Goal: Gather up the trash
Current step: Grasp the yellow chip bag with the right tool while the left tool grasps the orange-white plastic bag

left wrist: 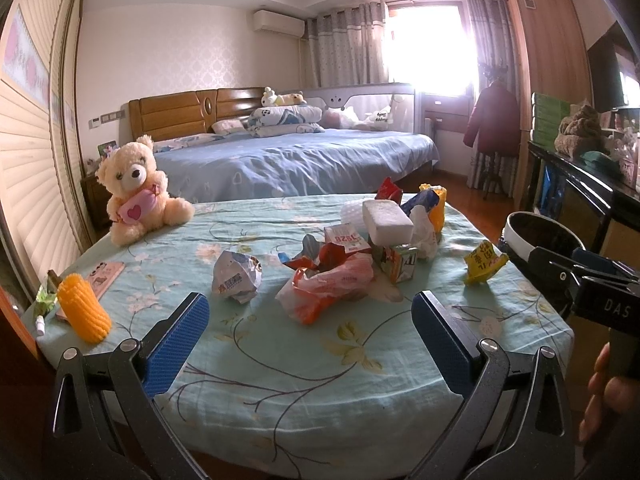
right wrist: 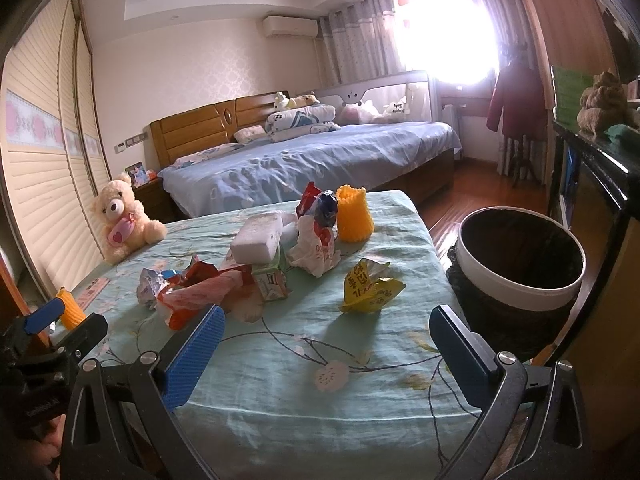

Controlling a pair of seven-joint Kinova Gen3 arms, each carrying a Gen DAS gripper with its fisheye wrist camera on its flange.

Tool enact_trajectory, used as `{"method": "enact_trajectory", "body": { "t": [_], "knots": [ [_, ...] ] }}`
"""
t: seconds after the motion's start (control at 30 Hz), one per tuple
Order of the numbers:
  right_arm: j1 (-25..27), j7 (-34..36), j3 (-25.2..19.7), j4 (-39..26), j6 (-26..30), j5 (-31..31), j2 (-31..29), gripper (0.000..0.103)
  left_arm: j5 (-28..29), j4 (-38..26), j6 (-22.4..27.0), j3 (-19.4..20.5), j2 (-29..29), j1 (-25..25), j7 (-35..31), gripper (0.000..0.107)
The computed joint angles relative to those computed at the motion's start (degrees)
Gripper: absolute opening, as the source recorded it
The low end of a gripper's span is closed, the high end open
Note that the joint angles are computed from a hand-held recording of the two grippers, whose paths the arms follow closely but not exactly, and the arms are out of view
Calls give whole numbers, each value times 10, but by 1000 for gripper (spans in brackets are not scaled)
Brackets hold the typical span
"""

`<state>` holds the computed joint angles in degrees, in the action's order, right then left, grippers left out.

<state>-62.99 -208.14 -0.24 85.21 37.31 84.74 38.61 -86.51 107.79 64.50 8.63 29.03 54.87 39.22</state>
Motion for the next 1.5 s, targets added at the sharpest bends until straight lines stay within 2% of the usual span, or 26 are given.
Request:
{"method": "enact_trajectory", "body": {
  "t": [0.47, 0.7, 0.87, 1.03, 1.33, 1.43, 1.5],
  "knots": [
    [-7, 4, 2, -8, -2, -14, 7, 103, 0, -2, -14, -1, 7, -2, 4, 103],
    [14, 27, 8, -15, -40, -39, 14, 103, 0, 11, -80, -3, -8, -43, 3, 103],
    [27, 66, 23, -32, -70, -93, 25, 102, 6, 9, -143, -12, -7, -82, -7, 103],
    [53, 150, 23, -65, -88, -174, 43, 101, 17, -4, -190, -28, 4, -106, -36, 101],
    [101, 293, 5, -127, -96, -314, 73, 93, 52, -37, -263, -66, 22, -131, -92, 95],
    [119, 343, -8, -149, -91, -360, 82, 83, 68, -48, -283, -78, 29, -135, -116, 90],
    [125, 368, -11, -159, -90, -384, 86, 75, 81, -52, -309, -86, 30, -141, -132, 79]
  ]
}}
